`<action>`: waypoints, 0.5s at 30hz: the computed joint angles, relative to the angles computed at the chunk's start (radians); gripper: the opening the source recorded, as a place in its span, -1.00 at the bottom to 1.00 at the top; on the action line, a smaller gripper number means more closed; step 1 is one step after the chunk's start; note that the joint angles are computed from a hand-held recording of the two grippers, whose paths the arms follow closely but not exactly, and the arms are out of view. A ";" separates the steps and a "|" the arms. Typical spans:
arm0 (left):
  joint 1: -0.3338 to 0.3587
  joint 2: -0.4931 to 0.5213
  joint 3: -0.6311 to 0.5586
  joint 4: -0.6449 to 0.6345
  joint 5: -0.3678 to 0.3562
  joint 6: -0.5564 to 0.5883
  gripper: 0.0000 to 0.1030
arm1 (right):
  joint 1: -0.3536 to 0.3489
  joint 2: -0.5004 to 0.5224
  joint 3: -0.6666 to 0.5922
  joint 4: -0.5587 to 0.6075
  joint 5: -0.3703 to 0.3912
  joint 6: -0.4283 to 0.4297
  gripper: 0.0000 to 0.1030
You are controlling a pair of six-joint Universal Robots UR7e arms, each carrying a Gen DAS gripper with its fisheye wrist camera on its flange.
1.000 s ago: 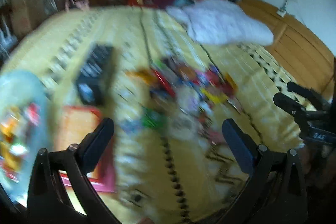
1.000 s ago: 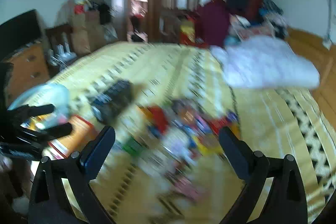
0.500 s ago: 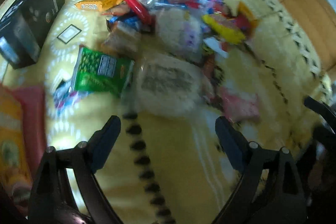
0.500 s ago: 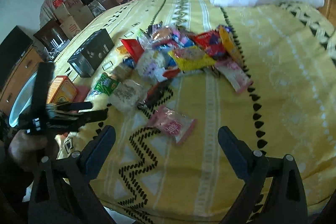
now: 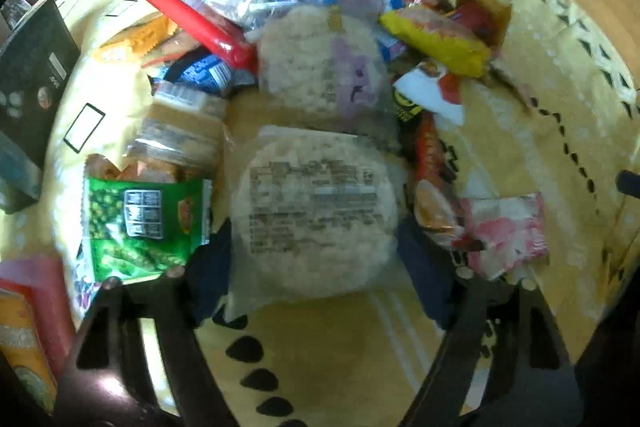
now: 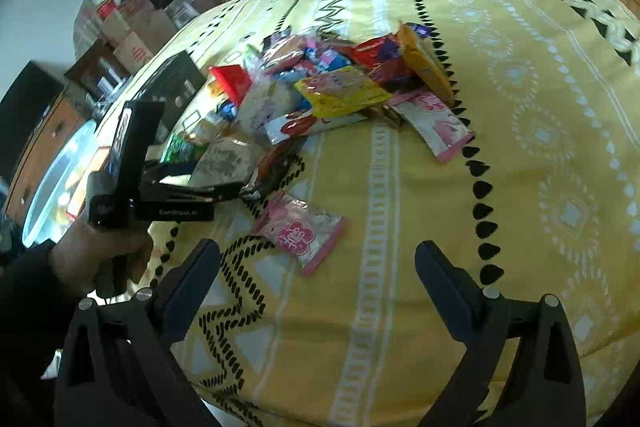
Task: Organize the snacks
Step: 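Grasp a round rice-cake bag with the left tool while the right tool grasps a pink flower packet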
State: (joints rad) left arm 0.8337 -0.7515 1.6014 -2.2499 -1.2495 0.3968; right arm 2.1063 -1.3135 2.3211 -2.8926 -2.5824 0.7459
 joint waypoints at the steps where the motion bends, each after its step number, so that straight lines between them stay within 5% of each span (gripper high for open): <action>1: -0.001 -0.012 0.014 -0.016 -0.006 0.006 0.50 | -0.004 -0.005 -0.003 0.009 0.006 -0.017 0.91; 8: 0.035 -0.137 0.065 0.022 -0.129 0.008 0.50 | -0.067 -0.055 -0.078 0.183 0.111 -0.251 0.87; 11: 0.056 -0.191 0.086 0.072 -0.146 0.002 0.50 | -0.131 -0.038 -0.114 0.233 0.248 -0.406 0.86; 15: 0.081 -0.234 0.095 0.068 -0.181 -0.005 0.50 | -0.198 0.044 -0.184 0.331 0.280 -0.516 0.83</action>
State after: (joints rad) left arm 0.9145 -0.9854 1.6961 -2.1819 -1.4302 0.3918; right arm 1.9087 -1.2692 2.1368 -2.5616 -2.3026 0.2302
